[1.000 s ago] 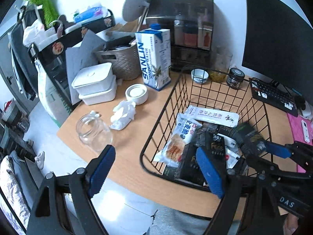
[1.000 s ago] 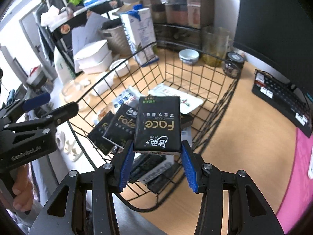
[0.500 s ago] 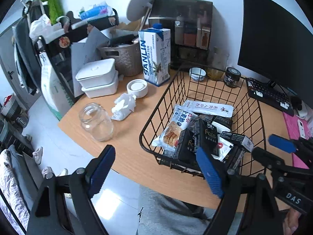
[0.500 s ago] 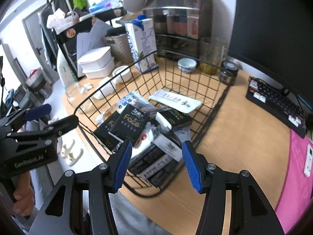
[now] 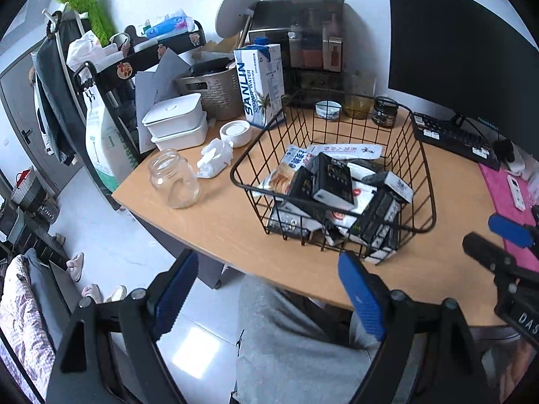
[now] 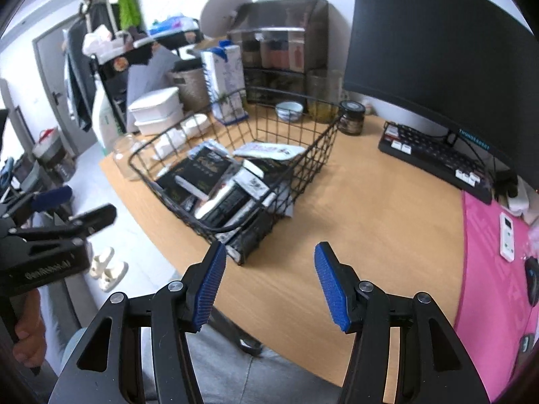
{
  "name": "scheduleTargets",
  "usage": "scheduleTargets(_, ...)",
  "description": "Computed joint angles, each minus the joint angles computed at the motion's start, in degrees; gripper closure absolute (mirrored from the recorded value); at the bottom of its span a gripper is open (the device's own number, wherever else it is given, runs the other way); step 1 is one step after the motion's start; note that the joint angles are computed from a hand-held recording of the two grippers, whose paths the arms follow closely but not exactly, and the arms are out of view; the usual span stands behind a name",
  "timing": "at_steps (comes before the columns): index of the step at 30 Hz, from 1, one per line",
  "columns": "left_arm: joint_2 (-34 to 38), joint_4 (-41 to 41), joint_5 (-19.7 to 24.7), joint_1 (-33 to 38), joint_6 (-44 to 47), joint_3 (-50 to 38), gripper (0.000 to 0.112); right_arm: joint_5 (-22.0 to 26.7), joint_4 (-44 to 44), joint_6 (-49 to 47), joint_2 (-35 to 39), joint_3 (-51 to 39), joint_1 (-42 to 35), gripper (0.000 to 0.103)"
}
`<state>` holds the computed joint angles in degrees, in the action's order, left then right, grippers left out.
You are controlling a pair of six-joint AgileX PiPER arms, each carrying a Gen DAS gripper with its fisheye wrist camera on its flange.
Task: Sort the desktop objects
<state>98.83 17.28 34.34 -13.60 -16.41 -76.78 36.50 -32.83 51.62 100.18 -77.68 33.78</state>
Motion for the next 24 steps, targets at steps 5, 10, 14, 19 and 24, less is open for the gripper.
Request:
scheduleTargets(5,-1.78,-0.58,-1.79,0.39,0.81,1.51,0.026,-0.58,1.79,-1.19,0.9,0.56,0.15,0.048)
scheduleTargets(10,-1.27,-4.97,-1.79,1.08,4.99,0.62,0.026,-0.41,0.03,0.09,1.58,0.1,0.35,0.048)
scheduleTargets(14,0.11,-5.76,-1.2,1.15,5.69,-0.38,0.026,-0.73,0.26,0.03,2.21,-0.03,-0.33,0.048)
scheduleTargets(19,1.0,-6.08,-0.68,1.05,6.05,-1.01,0.026,-1.15,1.94,-1.54,2.92,-0.37,-1.36,0.048)
scheduleTargets(24,1.11,-6.4,-0.63,1.17,6.43,-1.1,0.026,-0.43,1.52,-1.3,3.39,-0.83,-1.16,0.048)
